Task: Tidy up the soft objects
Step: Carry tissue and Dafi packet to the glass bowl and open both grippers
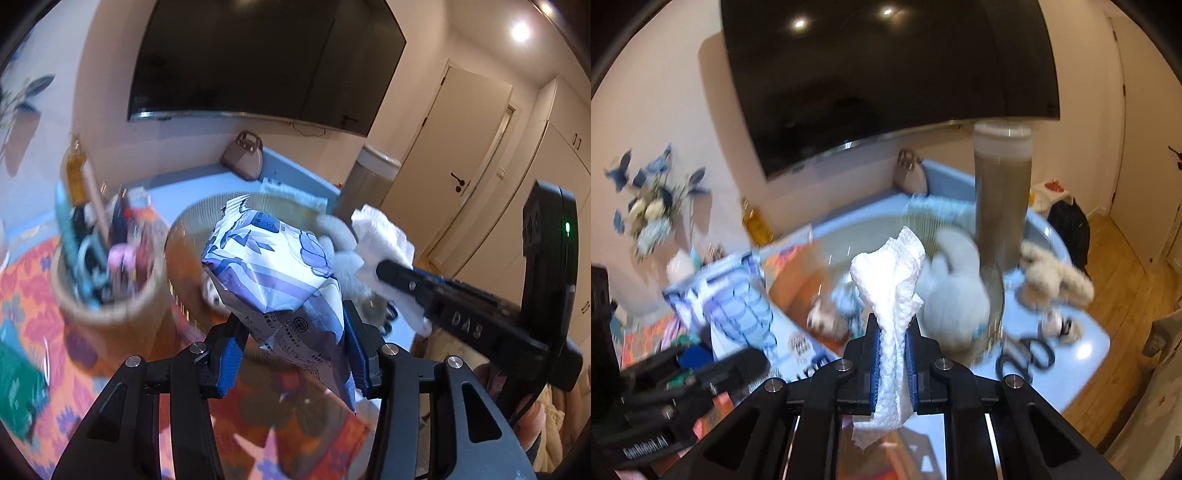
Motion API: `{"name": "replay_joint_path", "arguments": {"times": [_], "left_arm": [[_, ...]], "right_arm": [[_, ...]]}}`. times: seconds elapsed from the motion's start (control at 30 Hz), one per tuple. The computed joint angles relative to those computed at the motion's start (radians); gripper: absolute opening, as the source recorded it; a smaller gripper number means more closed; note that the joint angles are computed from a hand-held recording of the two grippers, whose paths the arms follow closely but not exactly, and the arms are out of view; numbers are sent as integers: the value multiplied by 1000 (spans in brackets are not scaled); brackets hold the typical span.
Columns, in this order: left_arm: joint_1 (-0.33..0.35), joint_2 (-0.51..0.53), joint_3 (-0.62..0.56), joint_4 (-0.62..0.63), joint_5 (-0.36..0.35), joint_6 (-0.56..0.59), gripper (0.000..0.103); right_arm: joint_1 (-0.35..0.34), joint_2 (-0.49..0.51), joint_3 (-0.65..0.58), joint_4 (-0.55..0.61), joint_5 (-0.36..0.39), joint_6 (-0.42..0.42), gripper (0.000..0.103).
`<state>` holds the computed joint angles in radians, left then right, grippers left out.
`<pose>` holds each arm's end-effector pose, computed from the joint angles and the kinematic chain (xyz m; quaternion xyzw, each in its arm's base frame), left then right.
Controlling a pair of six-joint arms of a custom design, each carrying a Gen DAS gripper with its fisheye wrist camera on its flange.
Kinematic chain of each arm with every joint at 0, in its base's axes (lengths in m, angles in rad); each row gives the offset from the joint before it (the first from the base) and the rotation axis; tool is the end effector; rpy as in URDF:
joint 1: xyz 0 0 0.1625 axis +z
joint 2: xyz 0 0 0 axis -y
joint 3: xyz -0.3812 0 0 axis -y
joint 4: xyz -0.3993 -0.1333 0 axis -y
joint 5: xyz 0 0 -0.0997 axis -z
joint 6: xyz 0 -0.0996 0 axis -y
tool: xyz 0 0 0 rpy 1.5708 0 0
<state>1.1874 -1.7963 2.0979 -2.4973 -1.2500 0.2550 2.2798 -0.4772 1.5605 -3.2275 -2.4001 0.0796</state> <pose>-0.0089 -0.4624 0.3971 0.2482 0.9073 -0.3126 0.1322 0.4660 -0.4513 -0.0176 0.1634 -0.8700 0.3874 0.2573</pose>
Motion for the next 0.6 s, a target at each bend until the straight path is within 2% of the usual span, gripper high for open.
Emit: {"name": "replay_joint_path", "arguments": {"times": [0.13,0.27,0.33,0.37,0.4,0.43,0.5,0.6], "left_arm": [[1,74,-58,-5,19,20,45],[3,140,-76,-72,52,68,46],[1,171,-77,-113,89,92,54],[1,185,-76,-137,104,109,67],[1,197,-74,-160,121,126,74],[1,204,-70,-182,130,138,83],[-3,205,-60,-197,138,157,84],[-2,195,-60,-173,125,150,84]], "right_arm": [[-27,21,-100,58,36,-25,12],[-44,82,-227,113,37,-73,12],[-51,115,-288,139,28,-104,13],[-56,132,-321,151,25,-119,15],[-64,140,-341,171,26,-120,22],[-76,143,-365,226,38,-103,38],[-92,137,-373,267,61,-81,57],[-105,104,-325,252,100,-73,57]]}}
